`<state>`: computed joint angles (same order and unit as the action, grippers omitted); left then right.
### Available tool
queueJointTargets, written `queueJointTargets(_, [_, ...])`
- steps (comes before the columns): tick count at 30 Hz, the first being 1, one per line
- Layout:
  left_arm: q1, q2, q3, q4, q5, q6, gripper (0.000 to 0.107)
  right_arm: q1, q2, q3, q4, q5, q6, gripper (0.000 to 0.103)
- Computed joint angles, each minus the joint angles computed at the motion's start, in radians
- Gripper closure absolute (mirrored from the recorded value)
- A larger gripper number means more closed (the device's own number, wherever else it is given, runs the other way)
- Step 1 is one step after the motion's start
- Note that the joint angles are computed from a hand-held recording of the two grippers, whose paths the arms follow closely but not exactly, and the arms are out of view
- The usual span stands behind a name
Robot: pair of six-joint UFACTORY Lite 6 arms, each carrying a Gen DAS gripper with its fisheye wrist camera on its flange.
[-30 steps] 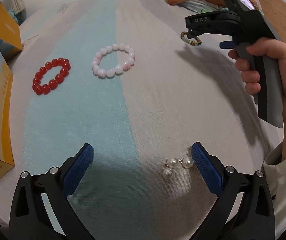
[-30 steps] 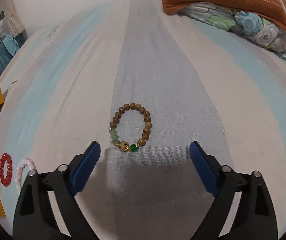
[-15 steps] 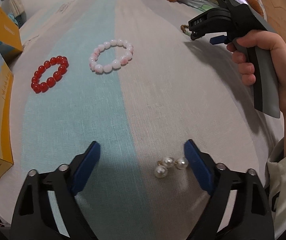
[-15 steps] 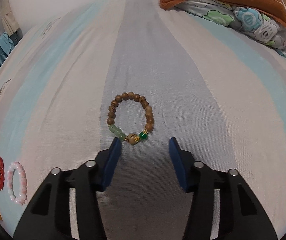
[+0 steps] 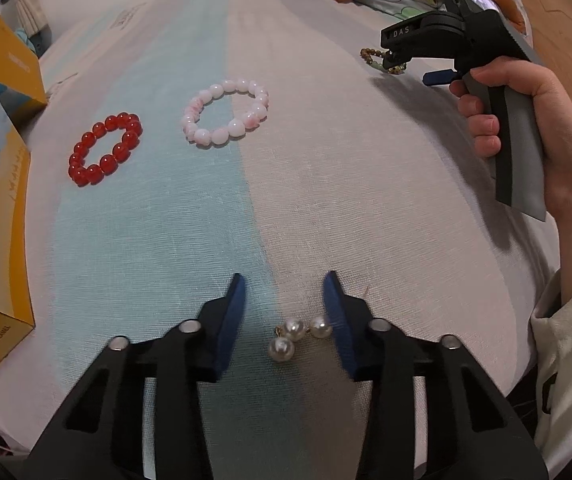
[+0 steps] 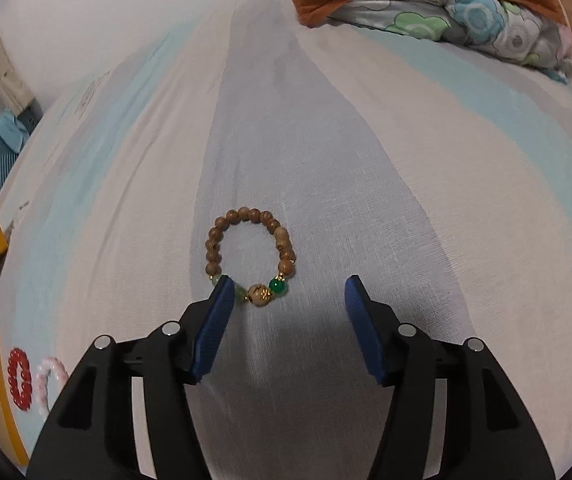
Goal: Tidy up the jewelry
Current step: 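Grasp the pearl earrings with the left tool while the right tool grasps the brown wooden bead bracelet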
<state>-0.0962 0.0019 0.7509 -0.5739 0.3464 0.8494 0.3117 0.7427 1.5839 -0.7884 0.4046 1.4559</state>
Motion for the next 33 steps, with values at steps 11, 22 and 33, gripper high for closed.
queueJointTargets(11, [0.078, -0.001, 0.022, -0.107, 0.1, 0.159, 0.106, 0.016, 0.03, 0.045, -0.022, 0.035, -0.02, 0.093])
queueJointTargets(22, [0.161, -0.007, 0.044, -0.185, 0.195, 0.278, 0.106, 0.014, -0.042, -0.017, -0.059, 0.017, 0.025, 0.093])
queueJointTargets(33, [0.176, 0.017, 0.086, -0.191, 0.227, 0.28, 0.105, 0.013, -0.066, -0.036, -0.055, 0.009, 0.021, 0.093])
